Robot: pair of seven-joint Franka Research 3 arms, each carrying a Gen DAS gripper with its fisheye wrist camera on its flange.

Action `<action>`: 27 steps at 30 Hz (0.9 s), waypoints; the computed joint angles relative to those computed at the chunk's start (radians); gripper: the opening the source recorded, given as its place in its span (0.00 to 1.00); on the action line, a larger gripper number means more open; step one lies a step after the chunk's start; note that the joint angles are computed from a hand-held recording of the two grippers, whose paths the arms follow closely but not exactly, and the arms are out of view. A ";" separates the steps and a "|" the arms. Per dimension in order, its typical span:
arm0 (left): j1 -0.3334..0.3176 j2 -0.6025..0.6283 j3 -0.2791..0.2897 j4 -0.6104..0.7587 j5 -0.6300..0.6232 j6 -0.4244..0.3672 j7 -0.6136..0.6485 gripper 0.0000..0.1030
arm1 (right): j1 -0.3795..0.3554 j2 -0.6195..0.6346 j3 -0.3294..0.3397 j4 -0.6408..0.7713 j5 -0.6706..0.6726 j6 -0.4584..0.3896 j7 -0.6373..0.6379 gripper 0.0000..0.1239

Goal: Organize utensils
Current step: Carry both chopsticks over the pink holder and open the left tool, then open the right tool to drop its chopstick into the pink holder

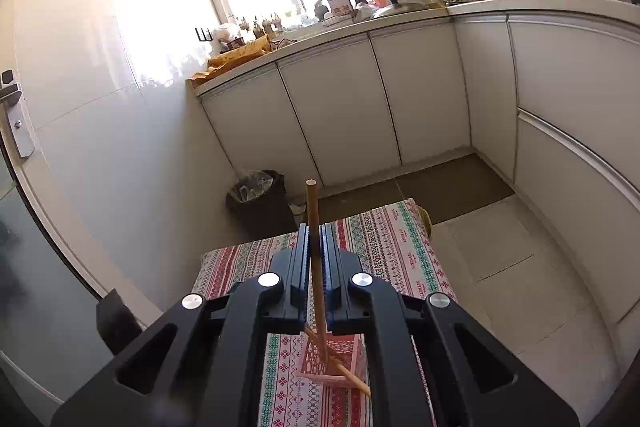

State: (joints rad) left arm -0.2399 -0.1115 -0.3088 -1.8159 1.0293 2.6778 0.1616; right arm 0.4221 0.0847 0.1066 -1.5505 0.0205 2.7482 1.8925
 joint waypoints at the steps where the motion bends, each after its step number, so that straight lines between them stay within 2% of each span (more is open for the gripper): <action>1: 0.002 -0.018 0.003 -0.008 0.001 0.002 -0.010 0.27 | 0.001 0.004 -0.001 0.004 -0.005 -0.001 0.003 0.05; 3: 0.013 -0.066 0.001 -0.034 -0.002 -0.010 -0.035 0.28 | 0.004 0.013 -0.001 0.013 -0.011 0.002 0.008 0.05; 5: 0.028 -0.114 -0.012 -0.058 -0.013 -0.049 -0.062 0.34 | 0.011 0.020 -0.003 0.020 -0.028 0.003 0.021 0.05; 7: 0.037 -0.148 -0.013 -0.082 -0.056 -0.052 -0.056 0.37 | 0.016 0.026 -0.003 0.023 -0.036 0.005 0.021 0.05; 12: 0.069 -0.193 -0.041 -0.114 -0.103 -0.092 -0.017 0.38 | 0.035 0.048 -0.011 0.031 -0.075 0.005 0.054 0.06; 17: 0.086 -0.214 -0.051 -0.138 -0.125 -0.090 0.013 0.40 | 0.054 0.060 -0.030 0.008 -0.137 0.024 0.121 0.24; 20: 0.091 -0.220 -0.053 -0.148 -0.144 -0.090 0.028 0.42 | 0.057 0.038 -0.039 -0.027 -0.175 0.065 0.169 0.28; 24: 0.098 -0.230 -0.061 -0.159 -0.159 -0.094 0.030 0.48 | 0.049 -0.011 -0.049 -0.081 -0.258 0.131 0.266 0.44; 27: 0.098 -0.237 -0.068 -0.163 -0.165 -0.096 0.035 0.52 | 0.027 -0.061 -0.044 -0.131 -0.344 0.178 0.353 0.50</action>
State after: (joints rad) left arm -0.1424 -0.3484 -0.3771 -1.9785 0.8648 2.5813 0.1965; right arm 0.4489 0.0234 0.0623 -1.6814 -0.3231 2.9261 2.2456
